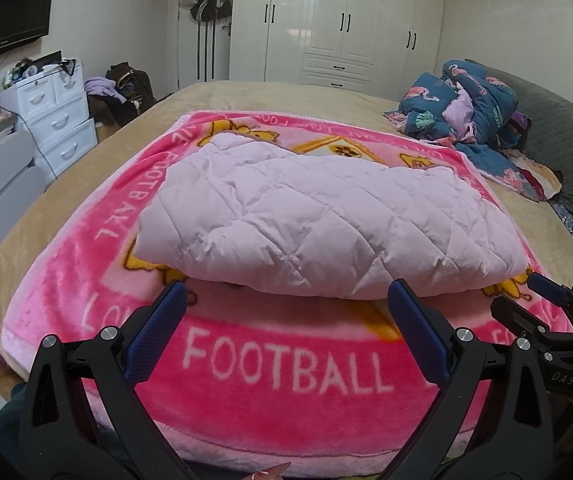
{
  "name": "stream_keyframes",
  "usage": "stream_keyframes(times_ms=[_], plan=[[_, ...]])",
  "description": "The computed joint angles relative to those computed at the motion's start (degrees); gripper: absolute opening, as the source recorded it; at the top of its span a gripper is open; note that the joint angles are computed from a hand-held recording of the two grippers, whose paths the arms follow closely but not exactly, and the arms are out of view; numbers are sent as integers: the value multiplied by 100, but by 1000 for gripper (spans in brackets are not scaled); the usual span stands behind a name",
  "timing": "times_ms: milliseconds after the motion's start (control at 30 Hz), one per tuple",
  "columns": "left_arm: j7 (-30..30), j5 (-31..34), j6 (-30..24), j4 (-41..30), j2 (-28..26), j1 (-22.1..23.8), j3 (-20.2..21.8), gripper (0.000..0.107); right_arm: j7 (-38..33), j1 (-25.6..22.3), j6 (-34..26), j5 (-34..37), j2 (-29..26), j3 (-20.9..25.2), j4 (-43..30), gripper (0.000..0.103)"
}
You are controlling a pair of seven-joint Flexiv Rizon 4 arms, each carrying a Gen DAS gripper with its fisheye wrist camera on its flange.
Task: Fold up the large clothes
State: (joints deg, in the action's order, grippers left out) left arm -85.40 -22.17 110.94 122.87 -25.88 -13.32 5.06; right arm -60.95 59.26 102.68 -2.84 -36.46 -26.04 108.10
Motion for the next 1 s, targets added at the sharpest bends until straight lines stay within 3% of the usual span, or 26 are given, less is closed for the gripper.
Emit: stream_keyframes(times_ms=[567,767,900,1000], plan=[[204,-325,-60,9,-3,-386,359,94,-15,45,-1,5,63,-48,84,99],[400,-616,-158,-56,-81,-692,568,94,15,173,-27,63,73,-201,126,99],[560,-970,-313,-133,-192,-1191,1024,94,76,297,-31,102,58,-362,152,99],[558,-1000,-365,-134,-190,-1191,1029,94,106,386,-4,150,46,-487,171,99]])
